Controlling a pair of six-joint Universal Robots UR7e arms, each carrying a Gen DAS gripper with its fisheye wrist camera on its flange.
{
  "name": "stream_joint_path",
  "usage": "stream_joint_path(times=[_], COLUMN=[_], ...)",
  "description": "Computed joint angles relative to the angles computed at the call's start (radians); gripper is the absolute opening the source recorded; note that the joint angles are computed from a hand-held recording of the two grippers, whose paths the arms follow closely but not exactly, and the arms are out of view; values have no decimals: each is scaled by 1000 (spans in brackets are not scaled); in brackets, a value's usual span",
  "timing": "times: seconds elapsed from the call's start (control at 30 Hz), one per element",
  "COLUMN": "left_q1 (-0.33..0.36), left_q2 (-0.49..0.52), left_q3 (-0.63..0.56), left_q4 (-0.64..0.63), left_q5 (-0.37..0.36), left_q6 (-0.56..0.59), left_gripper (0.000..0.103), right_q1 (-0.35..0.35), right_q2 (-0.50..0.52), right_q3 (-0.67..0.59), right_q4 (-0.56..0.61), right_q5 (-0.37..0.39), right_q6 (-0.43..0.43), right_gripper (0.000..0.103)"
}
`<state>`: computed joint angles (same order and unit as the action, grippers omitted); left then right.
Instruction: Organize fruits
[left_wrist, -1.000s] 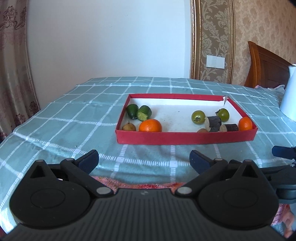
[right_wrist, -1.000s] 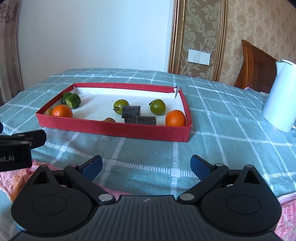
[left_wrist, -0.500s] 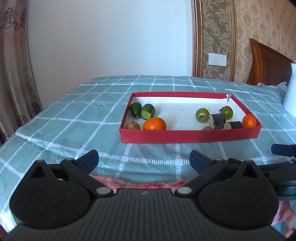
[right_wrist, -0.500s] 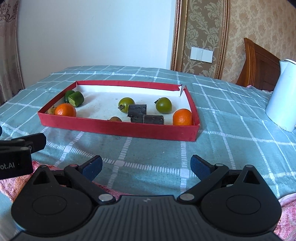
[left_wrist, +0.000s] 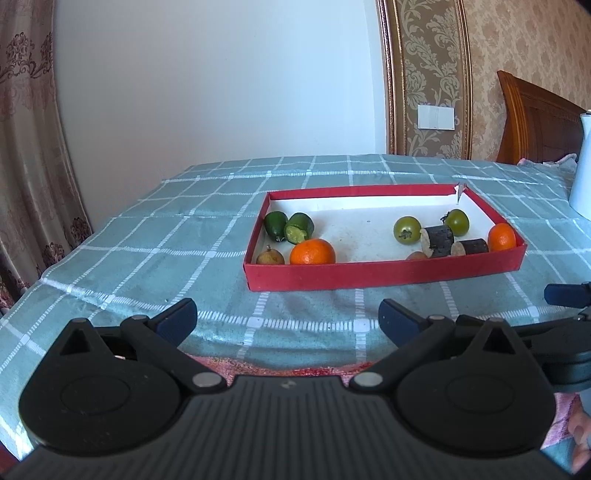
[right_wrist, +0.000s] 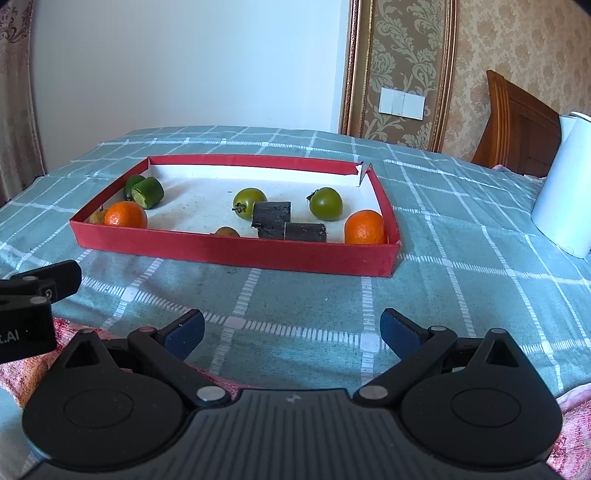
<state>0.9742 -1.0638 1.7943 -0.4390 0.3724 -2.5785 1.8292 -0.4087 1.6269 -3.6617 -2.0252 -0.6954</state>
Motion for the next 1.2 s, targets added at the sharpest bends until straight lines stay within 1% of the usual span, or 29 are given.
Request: stream_joint_path(times=[0.07,0.2,0.33,0.73,0.97,1.1,1.2], left_q1=[-1,-3,-5,1,8,19,28], left_q2=[4,0,1,6,11,24,32], left_q3=[-10,-7,-18,-29,-31,-61,-72], left_q4=[45,62,115,150,112,156,158], left_q5=[5,19,30,44,47,59,68], left_q6=[-40,-64,-122,-159,-117,-141,-137], left_gripper=[103,103,103,103,103,103,103], right_q1=[1,2,2,4,4,3,4], right_q2=[1,3,4,9,13,25,36], right_q3=[0,0,1,-7,-17,-39,-59], right_q4=[2,-7,-11,-13,-7,3,10], right_q5=[-1,-1,4,-2,-8,-16,-26], right_q6=[1,-9,-11,-20,-17,-14,-18], right_gripper=[102,102,102,102,102,102,102])
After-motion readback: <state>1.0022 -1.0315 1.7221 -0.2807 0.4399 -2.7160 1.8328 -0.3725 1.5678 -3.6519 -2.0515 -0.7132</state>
